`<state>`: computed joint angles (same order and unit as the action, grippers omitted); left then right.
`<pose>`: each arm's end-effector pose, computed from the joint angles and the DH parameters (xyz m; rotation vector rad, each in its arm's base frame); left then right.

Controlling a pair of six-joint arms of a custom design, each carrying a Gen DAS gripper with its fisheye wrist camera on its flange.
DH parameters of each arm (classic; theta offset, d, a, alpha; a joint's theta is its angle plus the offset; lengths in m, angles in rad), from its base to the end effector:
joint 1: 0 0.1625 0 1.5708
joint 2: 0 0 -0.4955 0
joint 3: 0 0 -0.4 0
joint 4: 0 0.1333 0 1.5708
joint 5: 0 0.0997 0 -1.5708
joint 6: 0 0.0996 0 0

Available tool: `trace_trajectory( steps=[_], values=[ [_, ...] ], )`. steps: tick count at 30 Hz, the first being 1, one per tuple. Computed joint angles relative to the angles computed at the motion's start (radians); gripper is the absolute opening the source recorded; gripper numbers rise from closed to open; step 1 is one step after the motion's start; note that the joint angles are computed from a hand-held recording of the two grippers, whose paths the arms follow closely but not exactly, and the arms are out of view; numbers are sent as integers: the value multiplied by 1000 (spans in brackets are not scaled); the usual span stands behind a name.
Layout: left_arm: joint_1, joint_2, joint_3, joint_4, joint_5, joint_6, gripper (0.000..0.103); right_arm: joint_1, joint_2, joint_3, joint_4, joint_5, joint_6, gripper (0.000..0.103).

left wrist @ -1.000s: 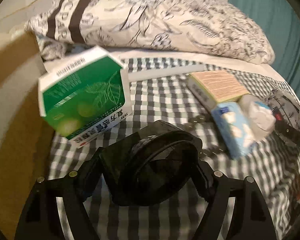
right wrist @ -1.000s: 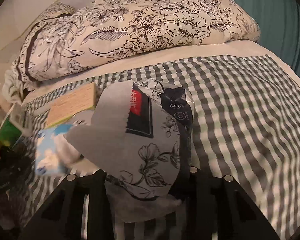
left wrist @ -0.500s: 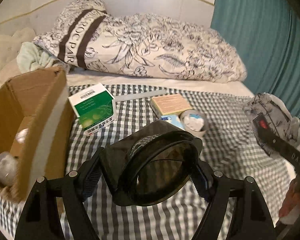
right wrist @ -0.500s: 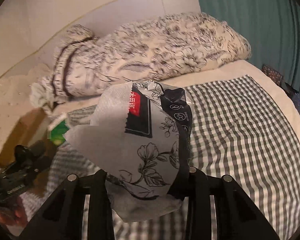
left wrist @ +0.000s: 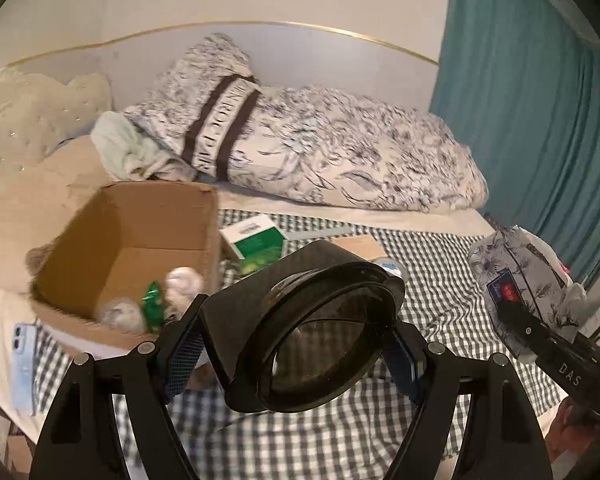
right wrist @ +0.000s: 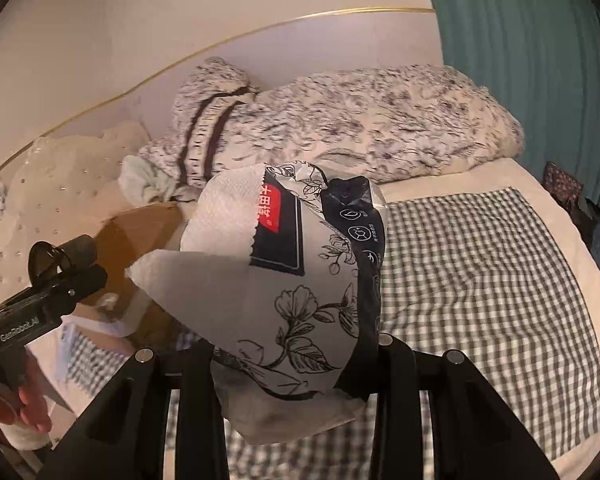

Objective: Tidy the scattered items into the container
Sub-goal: 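Carry the black case and floral wipes pack over the cardboard box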

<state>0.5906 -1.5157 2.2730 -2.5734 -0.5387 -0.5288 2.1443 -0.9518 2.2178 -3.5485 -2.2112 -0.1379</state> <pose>-0.2329 -0.4196 0.3571 0.3595 2.2875 -1.1051 0.3524 -0.4095 0.1891 0.5737 -2.4166 1.0712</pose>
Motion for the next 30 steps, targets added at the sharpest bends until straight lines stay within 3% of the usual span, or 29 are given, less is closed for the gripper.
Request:
trace_trajectory(
  steps=[7, 14, 20, 30],
  values=[
    [-18, -134, 13, 174, 37, -85, 81, 77, 58, -52, 65, -1, 34, 33],
    [31, -215, -16, 263, 62, -89, 81, 121, 160, -165, 153, 28, 62, 33],
    [116, -222, -65, 226, 70, 24, 81, 132, 243, -278, 222, 64, 75, 33],
    [277, -153, -113, 51, 9, 199, 81, 125, 364, -445, 341, 100, 66, 33]
  ],
)
